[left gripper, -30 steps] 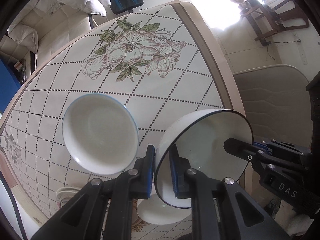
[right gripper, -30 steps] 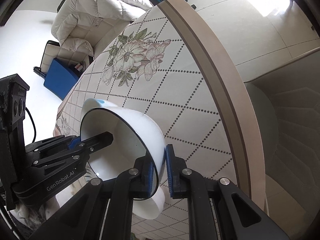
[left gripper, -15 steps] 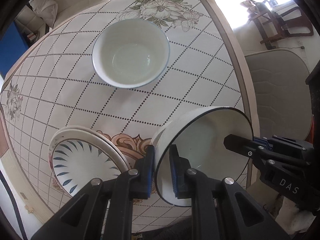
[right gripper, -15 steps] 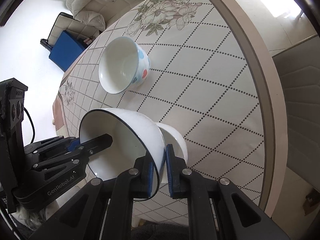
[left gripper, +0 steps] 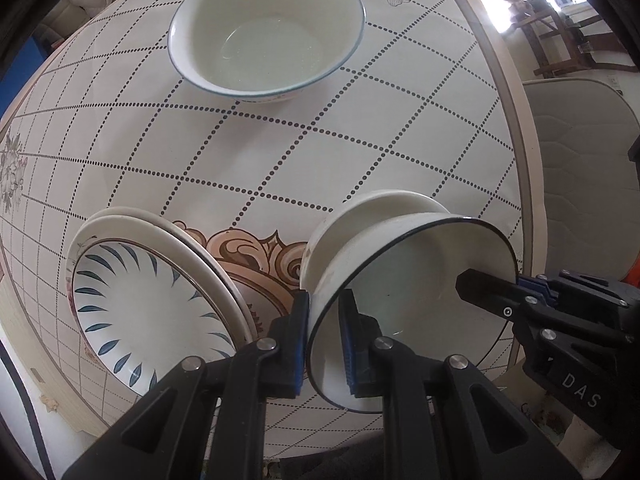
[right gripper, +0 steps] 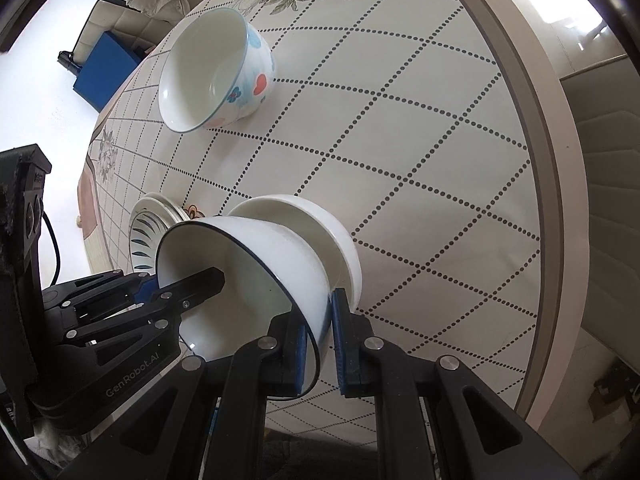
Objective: Organize plates and bowls
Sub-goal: 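Carry the dark-rimmed bowl over and lower it into the plain white bowl, then open both tools to release the dark-rimmed bowl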
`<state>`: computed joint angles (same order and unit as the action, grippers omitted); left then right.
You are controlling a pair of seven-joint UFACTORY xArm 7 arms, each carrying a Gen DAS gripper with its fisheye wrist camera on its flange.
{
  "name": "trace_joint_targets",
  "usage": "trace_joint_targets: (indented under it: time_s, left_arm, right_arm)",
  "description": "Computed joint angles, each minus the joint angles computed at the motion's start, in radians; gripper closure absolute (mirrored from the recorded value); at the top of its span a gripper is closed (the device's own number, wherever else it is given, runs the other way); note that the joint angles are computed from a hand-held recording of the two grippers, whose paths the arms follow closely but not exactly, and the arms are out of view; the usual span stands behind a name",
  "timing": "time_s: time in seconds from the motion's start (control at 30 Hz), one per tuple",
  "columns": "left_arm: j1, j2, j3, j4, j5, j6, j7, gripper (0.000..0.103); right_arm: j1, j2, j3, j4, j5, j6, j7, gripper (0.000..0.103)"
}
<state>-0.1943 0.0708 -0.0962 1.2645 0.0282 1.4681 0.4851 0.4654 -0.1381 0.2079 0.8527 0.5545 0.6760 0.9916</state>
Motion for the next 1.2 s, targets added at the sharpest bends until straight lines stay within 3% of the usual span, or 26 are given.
trace_joint_targets:
  time_s: [0.3,0.5,0.63,0.77,0.87,1.03,1.07,1.1,1.13,1.2]
  left_arm:
    - [-0.012,0.006,-0.006,-0.022,0.021,-0.015,-0.058,0.09]
    - [-0.016,0.009,-0.007,-0.021,0.019,-0.005,-0.06,0.09]
    - [-0.013,0.009,-0.004,-0.017,0.015,0.002,-0.066,0.09]
    - [0.001,-0.027,0.007,-0.058,0.028,-0.03,-0.062,0.089]
    - [0.024,-0.029,0.022,-0.02,0.002,-0.016,-0.062,0.088]
    - [0.056,-0.062,0.037,0.017,-0.042,-0.077,-0.057,0.084]
    - [0.062,-0.058,0.04,0.033,-0.054,-0.087,-0.057,0.08]
    - [0.069,-0.042,0.043,0.06,-0.072,-0.085,-0.055,0.077]
    - [0.075,-0.016,0.046,0.098,-0.089,-0.076,-0.061,0.073]
    - [0.083,0.057,0.047,0.188,-0.113,-0.045,-0.096,0.07]
  right_arm:
    - [-0.01,0.076,0.006,0.069,-0.049,0.045,0.003,0.09]
    - [-0.028,0.076,-0.005,0.081,-0.035,0.105,-0.008,0.087]
    - [-0.031,0.057,-0.005,0.063,-0.013,0.092,-0.02,0.087]
    - [-0.03,0.046,-0.005,0.054,-0.005,0.088,-0.025,0.087]
    - [-0.032,0.04,-0.009,0.059,-0.005,0.103,-0.034,0.087]
    - [-0.046,0.025,-0.015,0.095,-0.067,0.144,-0.029,0.085]
    - [-0.052,0.024,-0.017,0.108,-0.087,0.155,-0.027,0.078]
    - [-0.057,0.024,-0.019,0.12,-0.106,0.158,-0.026,0.066]
    - [-0.061,0.029,-0.019,0.134,-0.121,0.153,-0.025,0.047]
    - [-0.074,0.029,-0.029,0.144,-0.125,0.123,-0.044,0.024]
